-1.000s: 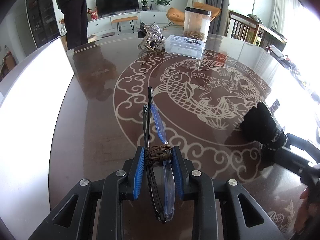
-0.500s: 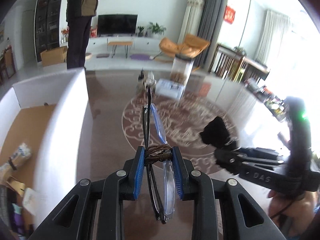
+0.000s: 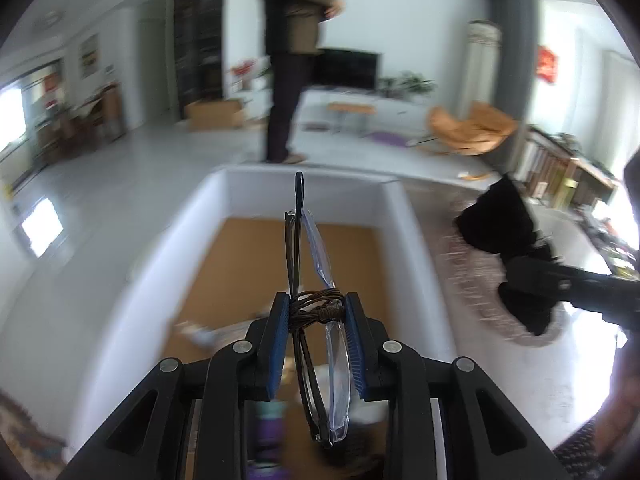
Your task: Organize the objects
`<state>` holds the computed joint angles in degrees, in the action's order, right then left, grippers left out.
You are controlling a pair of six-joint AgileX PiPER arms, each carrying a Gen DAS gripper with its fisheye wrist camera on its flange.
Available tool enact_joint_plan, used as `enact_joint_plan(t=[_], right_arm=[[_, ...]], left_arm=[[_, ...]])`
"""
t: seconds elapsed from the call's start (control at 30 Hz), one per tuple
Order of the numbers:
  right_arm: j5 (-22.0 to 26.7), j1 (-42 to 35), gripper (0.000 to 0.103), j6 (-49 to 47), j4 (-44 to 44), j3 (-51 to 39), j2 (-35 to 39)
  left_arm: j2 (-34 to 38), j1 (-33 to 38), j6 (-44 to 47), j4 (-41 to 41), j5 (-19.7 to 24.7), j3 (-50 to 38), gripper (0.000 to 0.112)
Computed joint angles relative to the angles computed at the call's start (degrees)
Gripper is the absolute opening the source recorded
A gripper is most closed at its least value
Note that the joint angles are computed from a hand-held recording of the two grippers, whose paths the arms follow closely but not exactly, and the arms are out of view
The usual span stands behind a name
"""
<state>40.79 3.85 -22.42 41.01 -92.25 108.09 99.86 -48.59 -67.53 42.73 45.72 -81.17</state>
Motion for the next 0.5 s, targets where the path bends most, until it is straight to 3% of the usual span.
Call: enact_joint_plan(t=[0.1, 0.13, 0.17, 0.2, 0.23, 0.27, 0.5], right_arm=[[0.8, 5.3, 0.035, 5.8, -5.5, -7.7, 5.9], [1.2, 6.6, 0.037, 7.3, -6.7, -9.7, 7.8], [1.7, 7.6, 0.049, 9.0, -7.9, -11.6, 9.6], [3.5, 8.5, 0.070, 10.9, -9.2, -14.5, 11.9], [4.4, 9.3, 0.080, 12.4, -10.3, -15.9, 13.1], [3.8, 9.8, 0.080, 13.0, -11.0, -15.5, 13.3], [-10.7, 5.4, 0.093, 4.5, -5.5, 3.7, 3.2]], left_arm=[[-1.4, 5.0, 2.0, -4.8, -1.5, 4.0, 0.029], [-0.1, 6.3, 3.8, -6.9, 0.0, 3.2, 0.031], [1.3, 7.4, 6.2, -9.3, 2.5, 2.3, 0.034], [3.3, 8.5, 8.5, -11.8, 4.8, 0.9, 0.052], [4.9, 9.3, 9.3, -13.0, 5.8, 0.0, 0.078], [5.8, 9.7, 8.9, -13.4, 6.2, -0.1, 0.086], [7.1, 6.6, 0.4, -7.2, 4.6, -0.3, 0.088]])
